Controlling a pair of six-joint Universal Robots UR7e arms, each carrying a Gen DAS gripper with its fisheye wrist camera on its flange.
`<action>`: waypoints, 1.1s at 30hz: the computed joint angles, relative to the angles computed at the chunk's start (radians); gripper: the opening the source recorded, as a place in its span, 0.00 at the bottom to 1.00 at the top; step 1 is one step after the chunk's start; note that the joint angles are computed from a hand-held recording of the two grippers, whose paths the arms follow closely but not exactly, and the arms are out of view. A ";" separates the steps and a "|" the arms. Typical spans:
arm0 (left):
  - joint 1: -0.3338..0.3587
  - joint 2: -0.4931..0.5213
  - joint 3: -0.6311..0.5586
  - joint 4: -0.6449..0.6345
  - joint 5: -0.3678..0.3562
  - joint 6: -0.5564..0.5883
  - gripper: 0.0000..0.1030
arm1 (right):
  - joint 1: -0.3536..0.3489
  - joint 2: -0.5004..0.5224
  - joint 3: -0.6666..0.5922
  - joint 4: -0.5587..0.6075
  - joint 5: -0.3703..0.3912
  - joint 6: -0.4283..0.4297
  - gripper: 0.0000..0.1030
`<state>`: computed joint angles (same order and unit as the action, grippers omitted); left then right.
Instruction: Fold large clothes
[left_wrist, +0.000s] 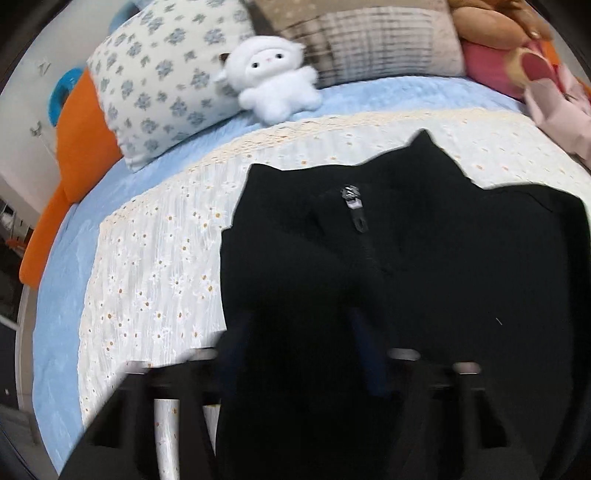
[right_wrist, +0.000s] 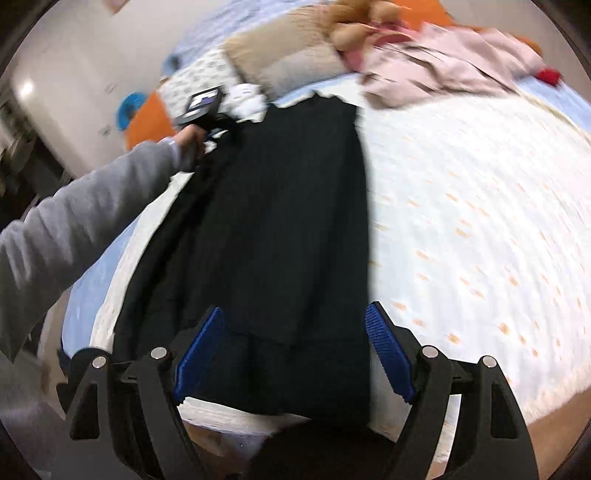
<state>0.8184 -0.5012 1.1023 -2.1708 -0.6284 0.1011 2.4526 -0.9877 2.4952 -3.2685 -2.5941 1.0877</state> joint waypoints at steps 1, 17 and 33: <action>0.002 0.007 -0.009 -0.006 0.015 -0.015 0.20 | -0.009 -0.018 0.015 0.007 0.001 0.027 0.76; -0.028 0.053 0.035 -0.252 0.173 0.216 0.75 | -0.004 -0.035 0.089 -0.108 0.036 0.034 0.77; -0.216 0.068 0.030 0.005 -0.323 -0.042 0.86 | -0.053 -0.034 0.046 0.033 0.102 0.019 0.63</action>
